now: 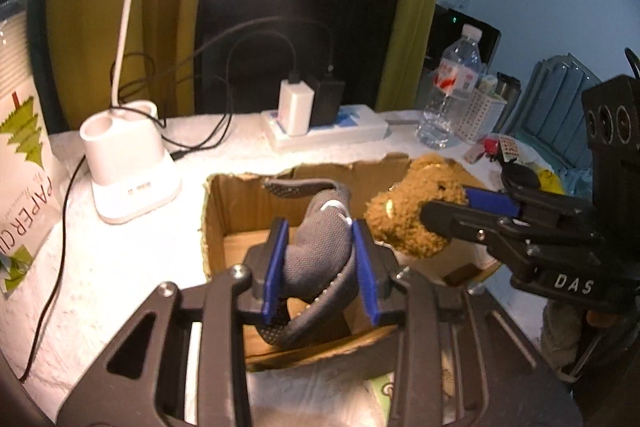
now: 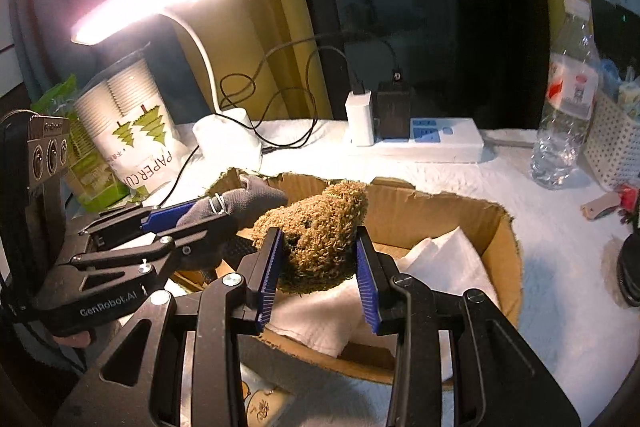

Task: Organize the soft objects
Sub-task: 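Carry the sock and teddy bear into the box and release both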

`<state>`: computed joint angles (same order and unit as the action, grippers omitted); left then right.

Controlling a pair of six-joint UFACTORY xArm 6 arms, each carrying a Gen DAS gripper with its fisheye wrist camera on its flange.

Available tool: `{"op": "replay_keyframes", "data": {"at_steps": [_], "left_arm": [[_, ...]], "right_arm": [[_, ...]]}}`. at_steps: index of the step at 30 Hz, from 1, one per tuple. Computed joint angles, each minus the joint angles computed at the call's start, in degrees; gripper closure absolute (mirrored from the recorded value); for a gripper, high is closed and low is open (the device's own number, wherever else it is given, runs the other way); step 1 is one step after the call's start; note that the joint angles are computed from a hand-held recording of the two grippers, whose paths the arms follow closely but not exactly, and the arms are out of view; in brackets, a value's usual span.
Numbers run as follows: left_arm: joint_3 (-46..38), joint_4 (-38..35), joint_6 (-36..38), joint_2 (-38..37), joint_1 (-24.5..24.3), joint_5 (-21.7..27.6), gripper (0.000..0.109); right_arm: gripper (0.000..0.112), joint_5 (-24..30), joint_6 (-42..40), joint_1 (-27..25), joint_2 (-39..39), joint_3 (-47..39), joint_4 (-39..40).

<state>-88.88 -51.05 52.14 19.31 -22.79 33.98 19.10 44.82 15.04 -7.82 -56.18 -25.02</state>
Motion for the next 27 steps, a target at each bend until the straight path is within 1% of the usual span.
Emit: {"op": "replay_keyframes", "data": {"at_steps": [5,9,10,11,14,18,20,27], "left_arm": [[-1.2,3.7,-4.1,1.1,0.3,0.8,0.072],[-1.1,7.5,-7.6,1.2,0.3,0.6,0.07],[-0.9,8.1,-8.5,1.1,0.4,0.3,0.066],[-0.8,8.2,-9.0,0.9,0.5,0.1,0.058],[0.3,6.9,-8.7,-0.1,0.9,-0.4,0.048],[1.7,6.4,-8.1,-1.7,0.9,-1.4,0.047],[2.7,5.4,-7.0,-2.7,1.0,-1.7,0.041],[6.2,1.9,-5.3,-6.5,1.9,-2.3,0.037]], "right_arm": [[0.075,-0.4,-3.7,0.3,1.7,-0.5,4.7],[0.073,0.6,-6.3,1.0,2.9,-1.4,7.6],[0.073,0.9,-7.0,1.3,3.1,-1.7,8.5],[0.073,1.2,-7.0,1.5,3.2,-1.8,8.5],[0.068,2.3,-5.9,2.0,3.1,-2.0,7.3],[0.068,2.7,-4.0,2.2,1.6,-1.2,5.4],[0.068,2.9,-2.9,2.4,0.7,-0.6,4.2],[0.067,4.3,1.1,4.0,-2.6,1.1,-0.1]]}}
